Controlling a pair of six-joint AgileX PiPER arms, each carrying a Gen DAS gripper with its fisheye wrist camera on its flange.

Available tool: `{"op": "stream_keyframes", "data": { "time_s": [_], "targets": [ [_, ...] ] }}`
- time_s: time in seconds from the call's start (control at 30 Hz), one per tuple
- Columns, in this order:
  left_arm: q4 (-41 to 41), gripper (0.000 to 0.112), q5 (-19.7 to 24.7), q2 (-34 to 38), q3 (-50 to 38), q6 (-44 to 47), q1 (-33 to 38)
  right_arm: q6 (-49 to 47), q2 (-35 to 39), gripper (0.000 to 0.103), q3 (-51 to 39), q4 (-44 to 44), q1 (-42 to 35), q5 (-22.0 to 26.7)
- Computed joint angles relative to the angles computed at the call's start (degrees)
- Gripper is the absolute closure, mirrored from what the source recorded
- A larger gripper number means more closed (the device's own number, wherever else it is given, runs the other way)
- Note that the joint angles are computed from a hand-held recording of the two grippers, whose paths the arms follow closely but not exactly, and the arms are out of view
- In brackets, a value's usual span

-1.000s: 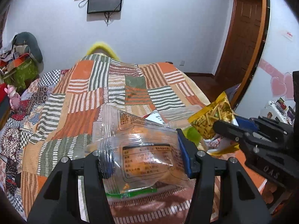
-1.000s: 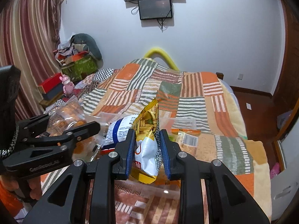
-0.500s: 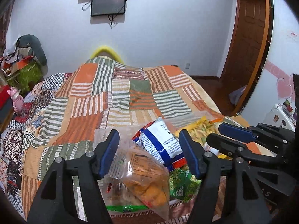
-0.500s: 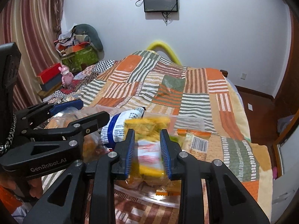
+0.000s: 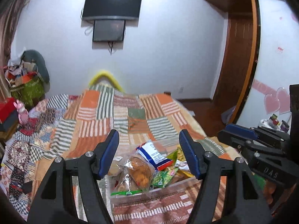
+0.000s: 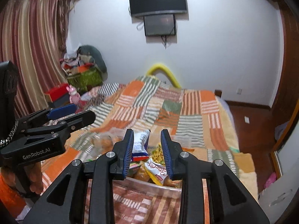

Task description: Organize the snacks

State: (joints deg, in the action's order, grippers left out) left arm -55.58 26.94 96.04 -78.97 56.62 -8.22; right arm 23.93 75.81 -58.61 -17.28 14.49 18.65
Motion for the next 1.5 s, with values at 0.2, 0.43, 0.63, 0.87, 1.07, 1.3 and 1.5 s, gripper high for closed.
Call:
{"op": "stream_keyframes", "data": {
  "time_s": [0.2,0.43,0.63,0.87,1.07,1.3,1.5],
  "targets": [
    [-11.69,0.04,0.12,-14.76,11.45,12.37,3.71,16.17,-10.03,0.067,2.8,-15.37,6.01,4.38],
    [-17.38,0.025,2.78,-28.62,20.78,17.52,7.69,36.37,-19.2,0.049,5.73,-34.43,18.51,13.92],
    [-17.29,0.015,3.94,-35.1,25.34,16.61,9.48,49.91,-21.61,0.023,8.3,-47.73,29.53,24.43],
    [-16.58,0.01,5.46,-38.02,28.01,15.54,11.12,58.66,-20.72,0.004,9.58,-55.92,40.39,37.71],
    [-16.31,0.009,3.91,-40.31,30.25,16.27,10.48,61.69,-20.35,0.0,10.23,-58.85,46.76,45.64],
    [-13.15,0.009,1.99,-40.53,30.4,12.88,7.84,62.61,-20.88,0.0,10.92,-58.92,48.54,47.32],
    [-13.29,0.009,1.51,-40.27,30.76,12.86,7.38,63.57,-22.42,0.0,12.18,-58.99,50.9,49.53]
  ]
}}
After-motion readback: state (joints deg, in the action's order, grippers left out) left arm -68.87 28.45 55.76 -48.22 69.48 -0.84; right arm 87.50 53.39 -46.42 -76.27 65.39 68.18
